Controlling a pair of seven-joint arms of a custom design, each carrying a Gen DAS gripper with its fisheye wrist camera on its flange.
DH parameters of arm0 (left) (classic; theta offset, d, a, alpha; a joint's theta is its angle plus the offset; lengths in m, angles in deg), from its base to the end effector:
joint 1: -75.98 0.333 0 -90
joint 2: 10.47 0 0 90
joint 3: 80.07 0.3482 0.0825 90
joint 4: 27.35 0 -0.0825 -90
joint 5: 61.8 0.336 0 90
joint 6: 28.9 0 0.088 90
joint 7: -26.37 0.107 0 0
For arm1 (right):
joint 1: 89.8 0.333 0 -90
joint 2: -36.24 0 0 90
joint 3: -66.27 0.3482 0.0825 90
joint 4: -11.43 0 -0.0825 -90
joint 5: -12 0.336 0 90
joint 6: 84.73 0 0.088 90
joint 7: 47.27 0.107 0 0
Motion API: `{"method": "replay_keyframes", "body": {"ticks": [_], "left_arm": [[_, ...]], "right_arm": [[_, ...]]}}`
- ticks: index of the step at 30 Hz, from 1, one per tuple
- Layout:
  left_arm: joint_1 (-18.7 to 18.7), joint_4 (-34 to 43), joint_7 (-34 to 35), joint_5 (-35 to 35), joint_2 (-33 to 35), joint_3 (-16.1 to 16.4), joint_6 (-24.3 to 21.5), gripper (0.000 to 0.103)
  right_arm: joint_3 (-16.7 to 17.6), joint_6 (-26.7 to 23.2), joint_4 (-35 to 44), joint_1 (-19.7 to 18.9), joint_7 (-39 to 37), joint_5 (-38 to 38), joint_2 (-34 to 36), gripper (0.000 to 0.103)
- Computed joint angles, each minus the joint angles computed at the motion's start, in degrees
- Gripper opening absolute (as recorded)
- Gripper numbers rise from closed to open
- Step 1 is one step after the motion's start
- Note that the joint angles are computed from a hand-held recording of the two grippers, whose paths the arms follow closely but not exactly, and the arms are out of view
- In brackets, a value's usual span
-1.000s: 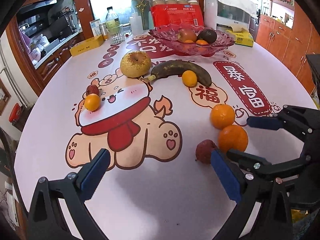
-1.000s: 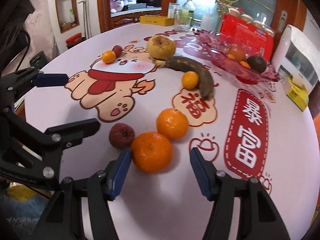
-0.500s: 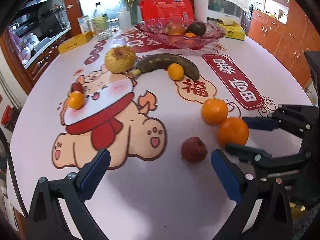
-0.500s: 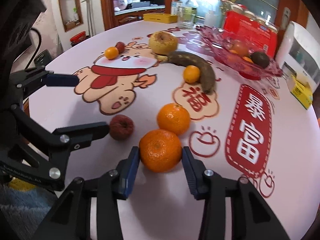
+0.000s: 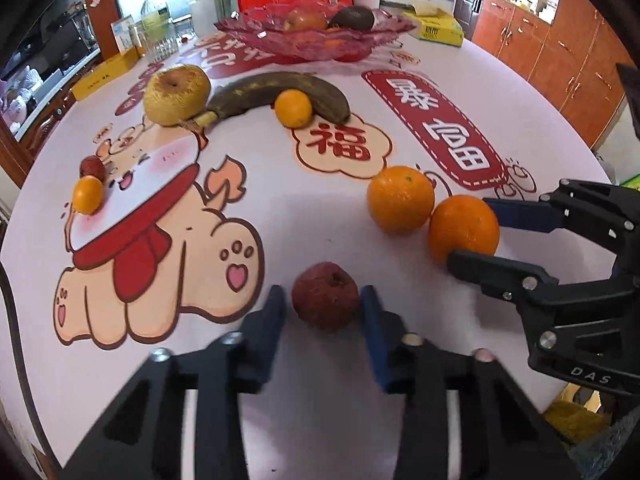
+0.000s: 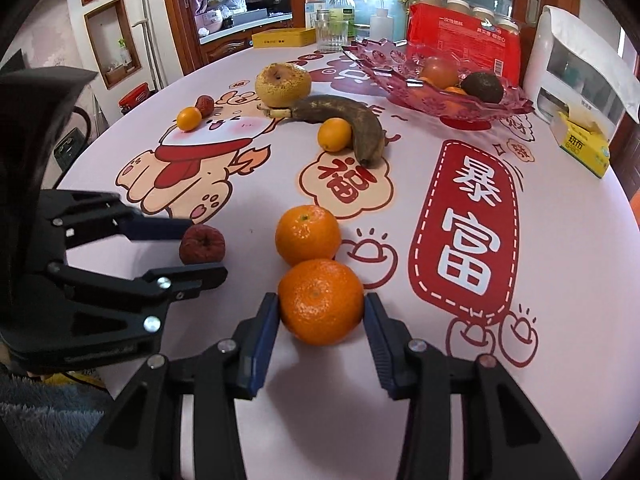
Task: Organize fruits
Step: 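Grasp the dark red fruit with the left tool while the right tool grasps a mandarin, then lift the dark red fruit and mandarin and carry them over the pink bowl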
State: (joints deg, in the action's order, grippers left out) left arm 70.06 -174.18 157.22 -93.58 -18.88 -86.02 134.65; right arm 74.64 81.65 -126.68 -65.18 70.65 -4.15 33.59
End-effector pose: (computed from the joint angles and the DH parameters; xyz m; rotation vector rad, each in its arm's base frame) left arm 0.4309 -0.0624 0.4281 -1.5396 2.3821 -0.6293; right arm 0.4011 0.2813 0.4544 -2.1582 1.5159 -0.3709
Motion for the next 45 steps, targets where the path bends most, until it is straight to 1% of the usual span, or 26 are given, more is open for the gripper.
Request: {"method": "replay_keyframes", "body": {"ticks": [1, 6, 10, 13, 18, 21, 23, 25, 29, 35, 36, 40, 44, 45], "left_arm": [[-0.3, -0.1, 0.7, -0.6, -0.1, 0.1, 0.1, 0.030], [-0.7, 0.2, 2.6, -3.3, -0.4, 0.8, -1.0, 0.029], [-0.7, 0.3, 4.0, -5.2, -1.5, 1.1, -0.7, 0.029], [-0.8, 1.2, 5.1, -6.7, -2.9, 1.8, -1.6, 0.029], [-0.4, 4.9, 6.0, -8.4, -4.8, 2.8, -4.0, 0.029], [0.1, 8.0, 5.5, -7.8, -5.7, 2.8, -4.9, 0.029], [0.3, 10.4, 5.2, -6.9, -5.9, 2.7, -5.0, 0.029], [0.8, 13.6, 4.4, -5.4, -5.6, 2.6, -5.5, 0.029], [1.9, 22.0, 1.0, -2.0, -3.2, 2.3, -9.5, 0.029], [4.3, 37.3, -10.0, 10.0, 4.3, -0.5, -11.7, 0.029], [4.4, 41.4, -12.4, 12.2, 6.5, -0.8, -13.4, 0.029], [3.8, 52.8, -18.9, 18.2, 14.0, -1.1, -16.7, 0.029], [2.6, 61.3, -24.0, 21.9, 21.6, -1.0, -18.8, 0.029], [2.3, 62.3, -24.7, 22.5, 23.0, -1.0, -19.1, 0.029]], "right_arm": [[0.0, 0.1, -0.1, 0.0, 0.1, -0.1, -0.1, 0.043], [0.0, 0.8, -0.7, -0.1, 0.1, -0.1, -0.7, 0.043], [0.0, 1.0, -0.9, -0.3, 0.8, -0.9, -1.6, 0.043], [0.3, 0.8, -0.6, -0.9, 2.5, -3.1, -2.4, 0.043], [-0.1, 0.4, 1.0, -1.3, 2.2, -3.8, -3.9, 0.043], [-0.4, -0.6, 3.3, -1.7, 1.2, -3.9, -4.6, 0.043], [-1.1, -1.8, 5.6, -1.6, -1.0, -2.2, -5.0, 0.043], [-1.7, -2.7, 7.7, -1.6, -2.9, -0.4, -5.2, 0.043], [-3.1, -4.5, 13.4, -2.2, -6.9, 3.8, -4.7, 0.043], [-3.4, -9.8, 27.1, -5.5, -6.9, 2.1, -0.2, 0.043], [-3.5, -11.0, 30.5, -6.1, -6.2, 1.4, 1.4, 0.043], [-4.1, -13.9, 40.2, -7.1, -5.0, 0.8, 6.8, 0.043], [-5.0, -17.2, 49.1, -7.2, -3.6, -0.3, 13.9, 0.043], [-5.2, -17.9, 50.7, -7.3, -3.7, 0.0, 15.6, 0.043]]}}
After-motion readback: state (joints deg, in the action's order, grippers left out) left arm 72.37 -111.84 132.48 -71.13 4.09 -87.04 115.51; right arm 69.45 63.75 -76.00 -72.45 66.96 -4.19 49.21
